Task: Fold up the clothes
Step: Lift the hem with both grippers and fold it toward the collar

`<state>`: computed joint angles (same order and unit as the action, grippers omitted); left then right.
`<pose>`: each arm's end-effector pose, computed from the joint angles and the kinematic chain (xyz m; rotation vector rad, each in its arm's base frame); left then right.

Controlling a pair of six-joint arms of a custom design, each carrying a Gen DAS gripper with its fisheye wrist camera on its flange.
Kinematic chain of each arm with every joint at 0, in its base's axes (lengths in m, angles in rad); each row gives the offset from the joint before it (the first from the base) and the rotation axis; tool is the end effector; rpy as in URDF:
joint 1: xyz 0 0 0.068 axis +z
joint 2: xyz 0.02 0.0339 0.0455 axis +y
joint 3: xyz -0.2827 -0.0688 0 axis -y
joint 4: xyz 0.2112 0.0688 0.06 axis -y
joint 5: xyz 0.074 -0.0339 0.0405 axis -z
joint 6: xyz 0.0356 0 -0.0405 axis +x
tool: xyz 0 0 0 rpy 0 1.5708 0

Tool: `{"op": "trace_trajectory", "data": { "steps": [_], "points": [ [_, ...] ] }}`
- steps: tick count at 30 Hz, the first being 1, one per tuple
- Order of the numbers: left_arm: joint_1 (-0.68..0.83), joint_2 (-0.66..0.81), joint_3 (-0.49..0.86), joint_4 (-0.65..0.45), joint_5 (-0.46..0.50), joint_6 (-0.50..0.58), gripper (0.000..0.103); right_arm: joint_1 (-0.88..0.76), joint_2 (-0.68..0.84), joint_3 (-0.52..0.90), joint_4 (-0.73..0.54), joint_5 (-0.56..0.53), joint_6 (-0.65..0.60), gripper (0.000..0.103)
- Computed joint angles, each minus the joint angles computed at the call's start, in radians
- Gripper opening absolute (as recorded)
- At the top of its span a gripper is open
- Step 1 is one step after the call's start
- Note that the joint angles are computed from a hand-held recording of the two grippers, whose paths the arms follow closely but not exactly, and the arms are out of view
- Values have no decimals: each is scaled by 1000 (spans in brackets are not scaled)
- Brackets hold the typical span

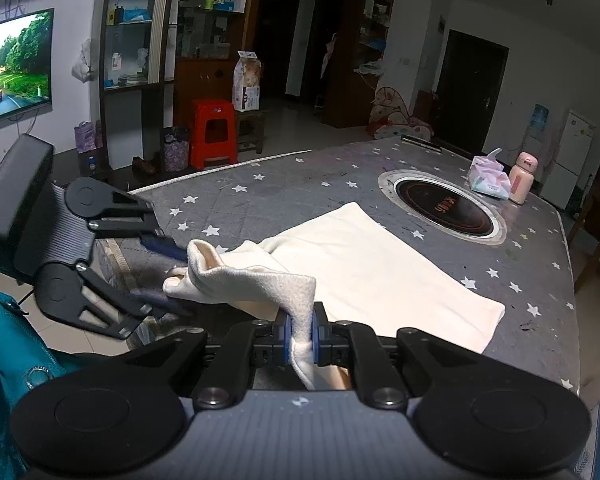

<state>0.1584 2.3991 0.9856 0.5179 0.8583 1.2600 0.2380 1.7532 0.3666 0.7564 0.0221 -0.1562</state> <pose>0.3809 0.0336 0.0295 1.3795 1.6047 -0.2479 0.2504 0.0599 0.1303 -0.4189 2.1607 0.0214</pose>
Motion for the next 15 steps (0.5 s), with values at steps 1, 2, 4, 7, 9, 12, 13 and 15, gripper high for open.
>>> {"op": "trace_trajectory", "data": {
  "steps": [1, 2, 4, 7, 9, 12, 13, 15],
  "points": [
    [7, -2, 0, -8, 8, 18, 16, 0, -4, -6, 3, 0, 0, 8],
    [20, -12, -1, -29, 27, 40, 15, 1, -12, -12, 2, 0, -1, 8],
    [49, -39, 8, -101, 67, 89, 13, 7, -35, -24, -11, -2, -2, 8],
    [94, -107, 93, -368, 130, 172, 12, 13, -98, -36, -71, -22, -5, 8],
    [102, -137, 150, -484, 151, 187, 12, 6, -143, -30, -128, -39, -7, 8],
    [72, -147, 219, -529, 150, 115, 11, -36, -181, 6, -207, -83, -5, 8],
    [53, -141, 235, -505, 140, 75, 11, -53, -179, 20, -217, -93, -10, 8],
    [7, -123, 258, -422, 100, -12, 11, -96, -153, 62, -234, -118, -18, 8]
  ]
}}
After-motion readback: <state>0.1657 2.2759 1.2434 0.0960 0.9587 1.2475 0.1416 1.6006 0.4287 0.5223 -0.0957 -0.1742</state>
